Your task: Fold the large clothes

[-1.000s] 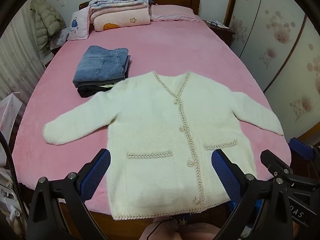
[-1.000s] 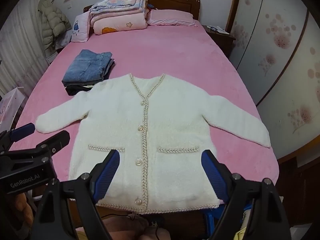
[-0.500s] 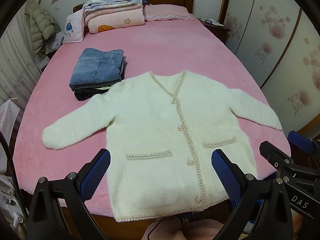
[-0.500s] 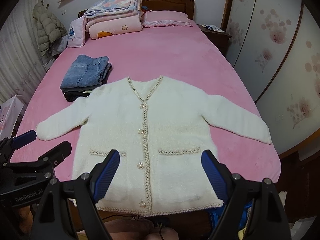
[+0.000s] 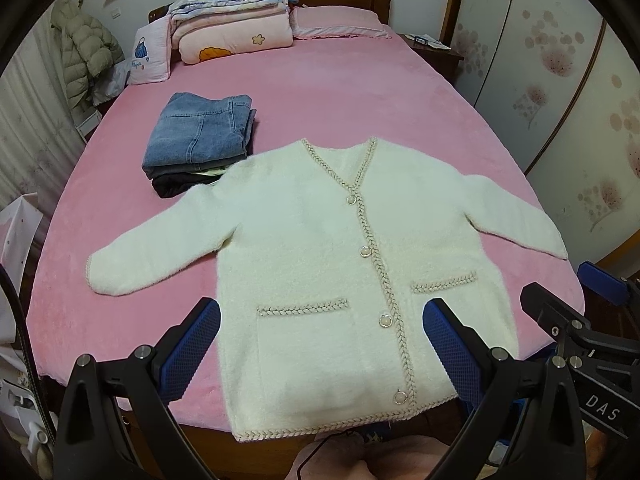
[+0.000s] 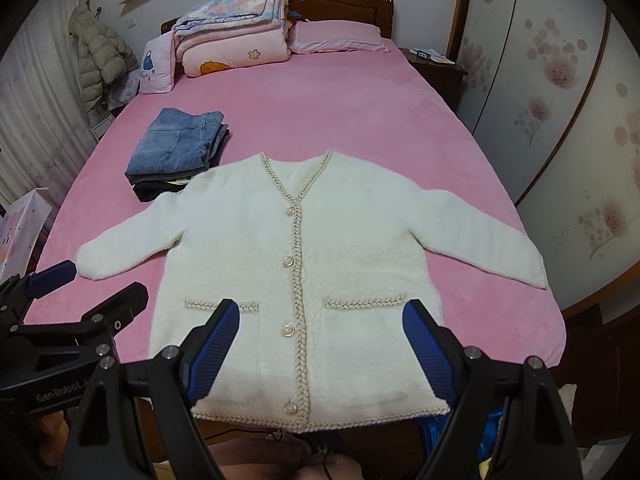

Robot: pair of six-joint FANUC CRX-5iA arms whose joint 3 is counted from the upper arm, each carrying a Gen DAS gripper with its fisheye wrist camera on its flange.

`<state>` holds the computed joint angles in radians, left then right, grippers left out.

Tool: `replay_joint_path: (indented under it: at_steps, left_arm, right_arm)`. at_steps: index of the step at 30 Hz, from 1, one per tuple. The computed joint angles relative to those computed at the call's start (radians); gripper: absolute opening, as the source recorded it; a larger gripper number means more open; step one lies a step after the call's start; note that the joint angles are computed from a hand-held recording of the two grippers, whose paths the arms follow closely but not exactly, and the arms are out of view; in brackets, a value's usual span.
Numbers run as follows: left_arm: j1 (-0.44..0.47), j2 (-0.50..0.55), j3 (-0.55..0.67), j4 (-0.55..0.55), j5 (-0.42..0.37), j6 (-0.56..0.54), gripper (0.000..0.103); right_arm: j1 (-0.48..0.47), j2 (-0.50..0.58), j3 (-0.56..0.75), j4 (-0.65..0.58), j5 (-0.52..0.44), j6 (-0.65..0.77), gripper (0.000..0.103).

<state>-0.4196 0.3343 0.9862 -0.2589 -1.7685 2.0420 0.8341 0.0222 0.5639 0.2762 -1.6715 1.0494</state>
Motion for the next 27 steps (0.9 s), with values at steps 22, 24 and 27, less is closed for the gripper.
replay_joint_path:
  at_steps: [22, 24, 27]
  left_arm:
    - [0.011, -0.016, -0.025, 0.008, 0.000, -0.008, 0.101]
    - [0.010, -0.018, -0.029, 0.007, 0.000, -0.010, 0.101]
    - [0.010, -0.019, -0.031, 0.008, 0.001, -0.013, 0.101]
  right_arm:
    - [0.013, -0.015, -0.024, -0.011, 0.007, -0.019, 0.084]
    - [0.014, -0.015, -0.024, -0.012, 0.007, -0.021, 0.084]
    - [0.011, -0.014, -0.022, -0.015, 0.007, -0.022, 0.084]
